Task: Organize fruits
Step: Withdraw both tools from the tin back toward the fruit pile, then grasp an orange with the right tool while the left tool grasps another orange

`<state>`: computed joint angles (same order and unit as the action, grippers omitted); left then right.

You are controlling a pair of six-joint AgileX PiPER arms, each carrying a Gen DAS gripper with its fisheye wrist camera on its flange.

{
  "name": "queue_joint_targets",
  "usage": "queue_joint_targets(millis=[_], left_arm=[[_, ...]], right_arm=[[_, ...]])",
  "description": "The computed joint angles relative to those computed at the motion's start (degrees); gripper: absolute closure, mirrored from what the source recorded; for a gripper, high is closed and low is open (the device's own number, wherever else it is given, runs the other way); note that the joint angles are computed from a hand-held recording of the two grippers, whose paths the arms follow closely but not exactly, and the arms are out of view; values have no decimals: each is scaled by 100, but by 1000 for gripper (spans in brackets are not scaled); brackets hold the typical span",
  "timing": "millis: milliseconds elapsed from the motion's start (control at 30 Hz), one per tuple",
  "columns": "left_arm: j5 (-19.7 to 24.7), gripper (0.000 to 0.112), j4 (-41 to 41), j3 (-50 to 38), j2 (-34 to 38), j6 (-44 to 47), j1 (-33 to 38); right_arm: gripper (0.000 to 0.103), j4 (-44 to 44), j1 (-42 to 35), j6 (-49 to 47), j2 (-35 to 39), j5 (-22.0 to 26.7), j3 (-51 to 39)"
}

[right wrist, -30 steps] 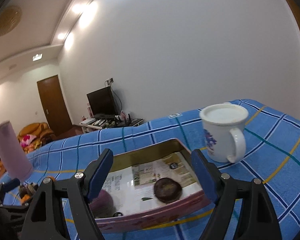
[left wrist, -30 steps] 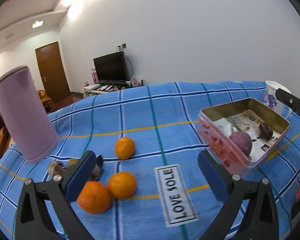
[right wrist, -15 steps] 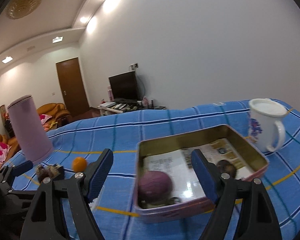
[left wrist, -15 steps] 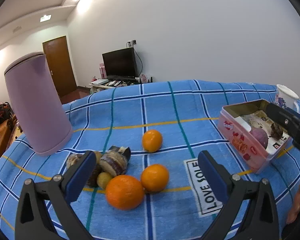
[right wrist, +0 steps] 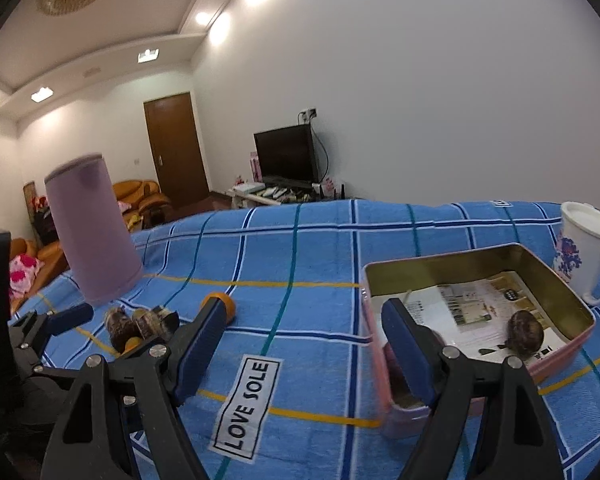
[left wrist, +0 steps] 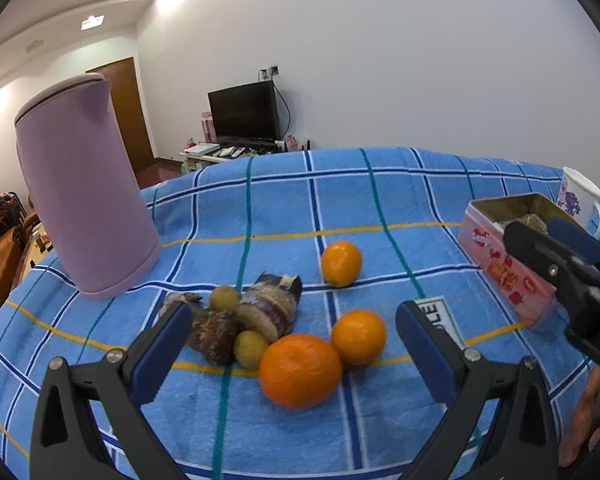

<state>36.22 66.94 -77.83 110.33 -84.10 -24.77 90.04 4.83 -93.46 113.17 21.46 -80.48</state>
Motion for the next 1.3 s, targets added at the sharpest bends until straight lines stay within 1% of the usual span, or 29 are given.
queue_joint_targets(millis=[167, 300, 367, 433, 500, 567, 600, 667, 700, 767, 833, 900, 967, 1033, 1067, 1133, 1167, 1200, 1233, 1267, 1300], left_arm=[[-339, 9, -196, 314, -273, 323, 377], [-646, 9, -237, 673, -546, 408, 788], [-673, 9, -90, 860, -672, 369, 940], [-696, 9, 64, 989, -755, 328, 1024], [-810, 9, 197, 1143, -856, 290, 1112], [-1159, 9, 108, 1302, -991, 509, 1268], [-1308, 10, -6, 1348, -1039, 674, 1328], [-1657, 10, -363, 1442, -1123, 1133, 1468], [-1749, 11, -550, 1461, -1147, 1333, 1492], [-1995, 13, -1283, 1461, -1170, 2107, 1563], [-2212, 14, -1933, 1485, -1199, 2850, 1596], [-2255, 14, -2110, 1494, -1219, 3125, 1544], [-2235, 14, -2147, 1469, -1195, 3257, 1464], [-2242, 14, -2346, 1441, -1163, 3558, 1402], [-2283, 14, -2654, 1431, -1155, 3902, 1407], [-2332, 14, -3174, 1415, -1149, 4442, 1428], [-2355, 14, -3420, 1397, -1136, 4688, 1450], [-2386, 14, -3885, 1378, -1123, 5130, 1490], [-2399, 14, -4224, 1364, -1111, 5446, 1522], [-2399, 14, -4521, 1347, -1095, 5715, 1550], [-2398, 14, -4644, 1342, -1081, 5827, 1557]], right_arm=[[22, -1304, 279, 1084, 77, -224, -220], [22, -2146, 413, 1681, 142, -133, -364], [22, -2864, 523, 2230, 213, -71, -513], [22, -3317, 597, 2574, 281, 103, -651], [25, -3618, 657, 2812, 378, 371, -830], [36, -3944, 710, 3134, 505, 669, -1045], [39, -4207, 736, 3426, 622, 886, -1250], [49, -4607, 775, 3920, 863, 1261, -1647], [50, -4715, 776, 4125, 1022, 1510, -1911], [51, -4668, 768, 4183, 1165, 1762, -2154], [51, -4814, 821, 4297, 1287, 1929, -2369], [53, -5027, 892, 4457, 1391, 2072, -2555], [53, -5065, 923, 4538, 1423, 2062, -2607], [53, -5104, 915, 4678, 1555, 2219, -2824], [53, -5112, 897, 4731, 1612, 2310, -2909], [53, -5190, 844, 4988, 1864, 2714, -3341], [56, -5248, 814, 5169, 2063, 3052, -3674], [57, -5276, 805, 5248, 2151, 3208, -3813], [60, -5223, 792, 5196, 2105, 3154, -3733], [60, -5239, 790, 5201, 2108, 3165, -3736], [60, -5212, 780, 5175, 2073, 3134, -3682]])
